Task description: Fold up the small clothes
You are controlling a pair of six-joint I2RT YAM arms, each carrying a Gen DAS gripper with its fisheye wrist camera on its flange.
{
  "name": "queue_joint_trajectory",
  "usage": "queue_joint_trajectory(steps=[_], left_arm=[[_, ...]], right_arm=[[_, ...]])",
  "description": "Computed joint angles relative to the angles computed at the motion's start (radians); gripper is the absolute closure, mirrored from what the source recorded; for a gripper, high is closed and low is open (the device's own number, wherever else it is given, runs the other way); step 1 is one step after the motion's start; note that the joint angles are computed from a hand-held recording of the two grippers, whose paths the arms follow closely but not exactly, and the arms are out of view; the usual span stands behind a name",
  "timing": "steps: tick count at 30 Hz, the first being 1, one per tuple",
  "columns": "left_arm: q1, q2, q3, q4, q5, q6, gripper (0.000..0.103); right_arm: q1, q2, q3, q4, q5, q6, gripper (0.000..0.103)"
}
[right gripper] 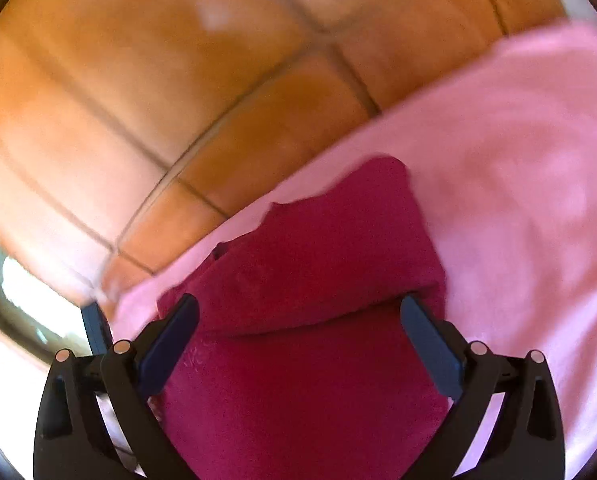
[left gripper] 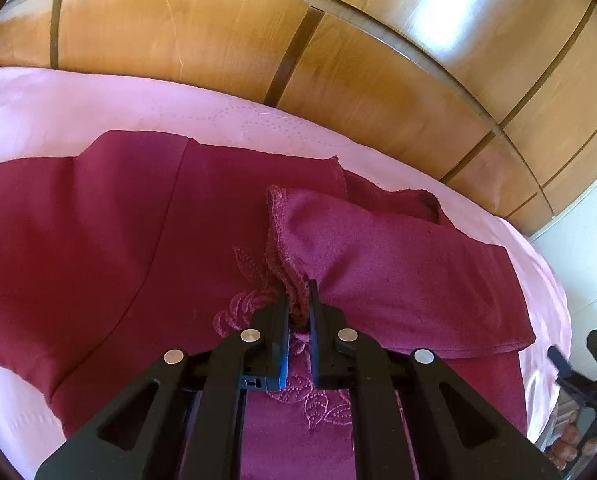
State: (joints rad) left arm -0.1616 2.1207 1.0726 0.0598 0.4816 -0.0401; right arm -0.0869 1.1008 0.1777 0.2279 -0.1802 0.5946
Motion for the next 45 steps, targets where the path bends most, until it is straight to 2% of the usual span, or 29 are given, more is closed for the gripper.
queue_joint_trajectory(steps=[2, 4, 7, 10, 12, 14, 18, 20, 22, 26, 30, 36, 42, 43, 45], left_arm=[[0.001, -0.016, -0.027, 0.020, -0.006, 0.001, 0.097], [-0.005, -0.017, -0.033, 0.029, -0.022, -0.002, 0.096], [-0.011, -0.013, -0.039, 0.034, -0.053, 0.006, 0.096], [-0.018, -0.024, -0.075, 0.084, -0.078, 0.016, 0.096], [-0.017, -0.030, -0.094, 0.110, -0.085, 0.014, 0.091], [0.000, -0.040, -0.122, 0.149, -0.079, 0.000, 0.076], [0.038, -0.073, -0.165, 0.178, -0.078, -0.026, 0.062], [0.067, -0.110, -0.212, 0.219, -0.087, -0.032, 0.050], [0.115, -0.145, -0.252, 0.252, -0.072, -0.044, 0.042], [0.273, -0.158, -0.251, 0.219, 0.056, -0.076, 0.042], [0.458, -0.080, -0.153, 0.115, 0.203, -0.128, 0.042], [0.699, 0.069, 0.067, -0.032, 0.289, -0.186, 0.042], [0.838, 0.223, 0.342, -0.137, 0.286, -0.301, 0.042], [0.858, 0.268, 0.423, -0.179, 0.304, -0.330, 0.042], [0.875, 0.323, 0.535, -0.244, 0.306, -0.359, 0.048]], right_arm=[[0.087, 0.108, 0.055, 0.028, 0.089, -0.011, 0.002], [0.150, 0.294, 0.120, 0.089, 0.161, -0.022, 0.002], [0.201, 0.576, 0.237, 0.107, 0.262, -0.019, 0.003], [0.256, 0.704, 0.253, 0.192, 0.364, -0.036, 0.002], [0.292, 0.709, 0.252, 0.186, 0.415, -0.028, 0.002], [0.284, 0.730, 0.254, 0.210, 0.407, -0.025, 0.002], [0.310, 0.750, 0.263, 0.205, 0.445, -0.018, 0.002], [0.316, 0.751, 0.272, 0.189, 0.456, -0.016, 0.002], [0.321, 0.738, 0.274, 0.177, 0.463, -0.013, 0.002], [0.322, 0.722, 0.261, 0.181, 0.472, -0.016, 0.002], [0.324, 0.714, 0.251, 0.186, 0.476, -0.018, 0.002], [0.324, 0.712, 0.248, 0.189, 0.478, -0.019, 0.002], [0.322, 0.705, 0.243, 0.191, 0.476, -0.022, 0.002], [0.322, 0.706, 0.245, 0.190, 0.477, -0.023, 0.002], [0.321, 0.706, 0.245, 0.191, 0.477, -0.026, 0.002]])
